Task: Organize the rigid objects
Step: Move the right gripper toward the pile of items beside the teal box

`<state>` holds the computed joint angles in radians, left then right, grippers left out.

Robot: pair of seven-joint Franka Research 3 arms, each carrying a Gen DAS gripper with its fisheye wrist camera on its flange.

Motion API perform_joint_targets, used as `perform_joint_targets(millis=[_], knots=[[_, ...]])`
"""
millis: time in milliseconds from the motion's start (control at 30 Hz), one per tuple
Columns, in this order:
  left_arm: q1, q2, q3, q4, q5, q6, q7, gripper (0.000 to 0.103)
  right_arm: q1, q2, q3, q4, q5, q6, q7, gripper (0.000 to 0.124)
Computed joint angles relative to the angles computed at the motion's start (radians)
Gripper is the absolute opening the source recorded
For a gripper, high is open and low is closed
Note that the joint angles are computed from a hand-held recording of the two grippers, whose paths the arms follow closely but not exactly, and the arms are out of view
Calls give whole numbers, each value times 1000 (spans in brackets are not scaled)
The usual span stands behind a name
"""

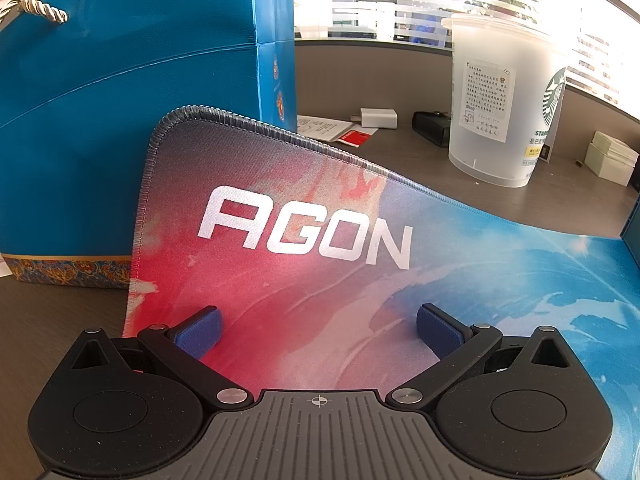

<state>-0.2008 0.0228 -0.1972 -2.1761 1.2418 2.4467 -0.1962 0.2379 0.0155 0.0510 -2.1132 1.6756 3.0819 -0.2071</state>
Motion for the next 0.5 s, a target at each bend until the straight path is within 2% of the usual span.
perform_joint_targets(millis=[100, 133, 233, 333, 500], knots=[[0, 0, 0, 0, 0, 0, 0, 103, -50, -80, -50, -78, -100, -181, 74, 103], [-1, 1, 0, 0, 0, 0, 0, 103, -70, -102, -73, -98, -105, -252, 65, 103], [-1, 0, 0, 0, 0, 0, 0, 103, -118, -164, -124, -151, -114, -374, 12, 103], [-1, 0, 1, 0, 0, 0, 0, 103, -168, -194, -168, -172, -171, -434, -12, 103], [-1, 0, 1, 0, 0, 0, 0, 103, -246, -176, -221, -155, -274, -475, -12, 103]])
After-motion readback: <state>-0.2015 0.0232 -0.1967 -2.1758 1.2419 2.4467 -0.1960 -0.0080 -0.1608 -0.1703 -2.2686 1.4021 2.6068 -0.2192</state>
